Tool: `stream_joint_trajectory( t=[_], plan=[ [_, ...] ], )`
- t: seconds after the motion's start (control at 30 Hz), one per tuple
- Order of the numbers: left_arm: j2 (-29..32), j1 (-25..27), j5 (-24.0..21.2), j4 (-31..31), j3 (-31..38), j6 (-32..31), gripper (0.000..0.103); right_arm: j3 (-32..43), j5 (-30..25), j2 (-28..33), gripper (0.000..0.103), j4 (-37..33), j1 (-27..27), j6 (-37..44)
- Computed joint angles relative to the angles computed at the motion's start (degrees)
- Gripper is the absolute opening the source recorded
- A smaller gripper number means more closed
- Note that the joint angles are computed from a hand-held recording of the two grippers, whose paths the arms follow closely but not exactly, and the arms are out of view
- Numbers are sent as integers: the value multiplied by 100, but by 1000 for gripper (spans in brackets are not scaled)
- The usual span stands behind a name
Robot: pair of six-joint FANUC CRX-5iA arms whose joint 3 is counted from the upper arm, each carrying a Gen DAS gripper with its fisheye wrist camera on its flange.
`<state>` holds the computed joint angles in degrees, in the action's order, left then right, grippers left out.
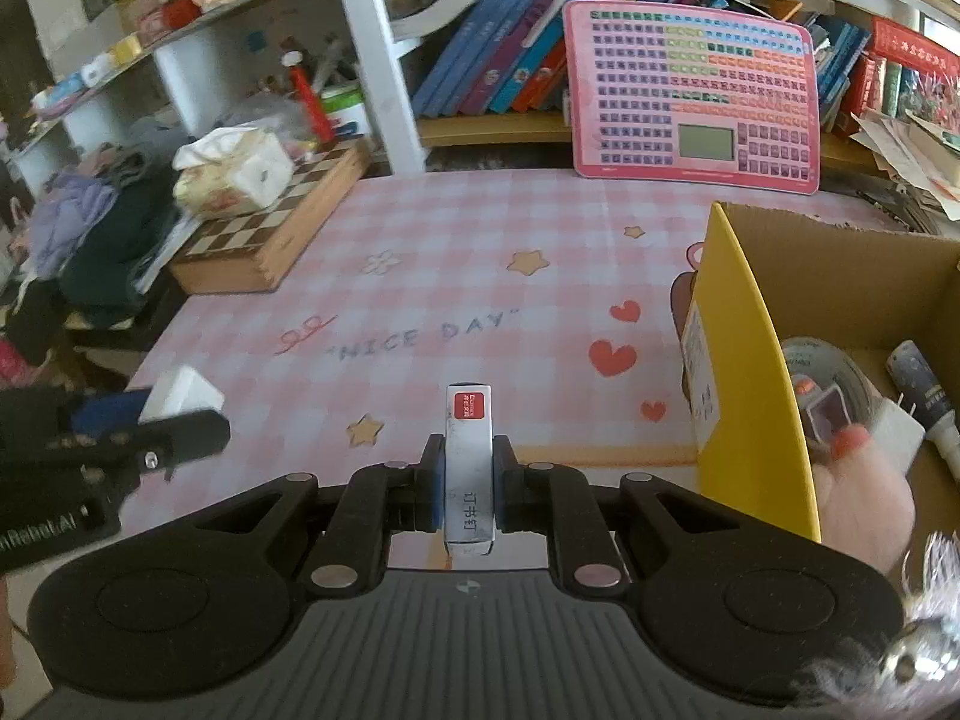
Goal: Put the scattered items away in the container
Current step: 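Lift the plug charger and small box and carry both over the yellow box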
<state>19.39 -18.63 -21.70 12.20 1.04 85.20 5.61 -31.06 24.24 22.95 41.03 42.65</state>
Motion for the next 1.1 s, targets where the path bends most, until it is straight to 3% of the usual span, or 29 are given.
stream_joint_trajectory(
  t=[0.33, 0.7, 1.1],
  plan=[
    [-648, -113, 263, 1227, -1014, -1142, 32, -988, 228, -715, 14, 495, 345, -561],
    [-1153, -203, 394, 1525, -1663, -1363, 32, -1880, 349, -1283, 14, 1265, 662, -1776],
    [-1421, -489, 614, 2969, -2353, -2740, 32, -2564, 96, -1743, 14, 1921, 909, -2836]
  ],
)
